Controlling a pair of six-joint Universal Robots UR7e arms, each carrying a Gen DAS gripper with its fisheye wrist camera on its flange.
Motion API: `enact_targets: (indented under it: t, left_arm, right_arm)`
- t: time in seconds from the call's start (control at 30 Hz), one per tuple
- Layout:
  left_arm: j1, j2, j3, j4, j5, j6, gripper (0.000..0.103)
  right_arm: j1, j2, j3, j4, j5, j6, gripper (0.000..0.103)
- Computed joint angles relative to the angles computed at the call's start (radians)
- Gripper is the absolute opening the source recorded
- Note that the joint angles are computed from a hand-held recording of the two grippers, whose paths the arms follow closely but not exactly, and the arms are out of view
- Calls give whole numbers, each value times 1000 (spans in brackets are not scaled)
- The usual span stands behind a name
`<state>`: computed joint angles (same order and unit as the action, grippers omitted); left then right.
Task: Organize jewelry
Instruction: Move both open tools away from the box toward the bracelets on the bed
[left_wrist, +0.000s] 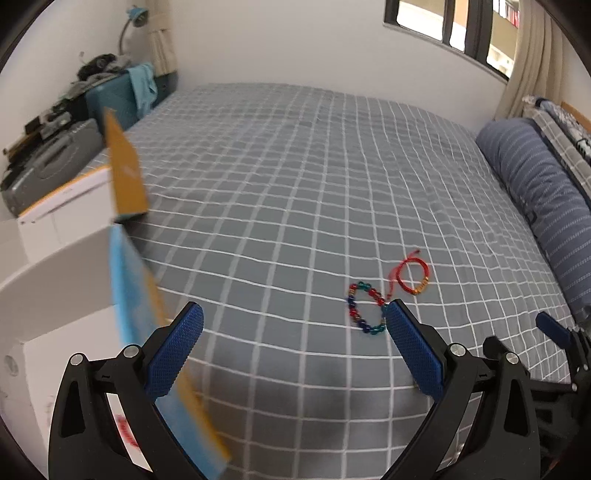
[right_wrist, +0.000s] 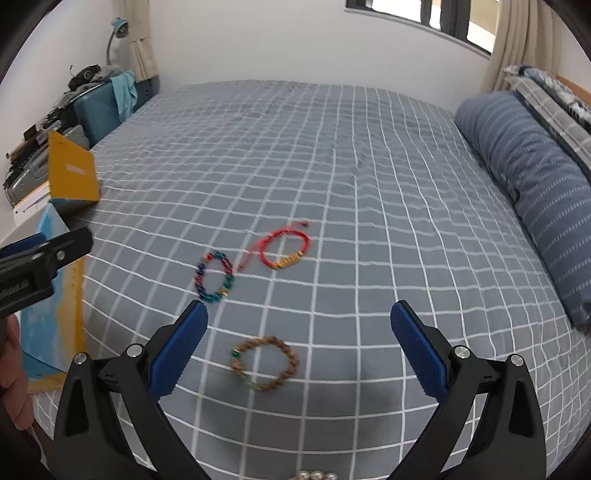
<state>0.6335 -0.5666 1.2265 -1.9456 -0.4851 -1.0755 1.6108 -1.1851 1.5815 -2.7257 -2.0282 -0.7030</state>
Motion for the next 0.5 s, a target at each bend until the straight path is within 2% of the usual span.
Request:
enact_targets:
  t: [0.23, 0.43, 0.5]
  left_arm:
    - [58, 107, -83, -134, -74, 145, 97]
    - [105, 159, -126, -141, -104, 155, 97]
    - [119, 175, -133, -169, -109, 174, 97]
  right_arm:
    - [-37, 11, 18, -10, -4, -25, 95]
    - [-60, 34, 16, -13, -22, -28, 95]
    - [-66, 40, 16, -11, -30, -27, 92]
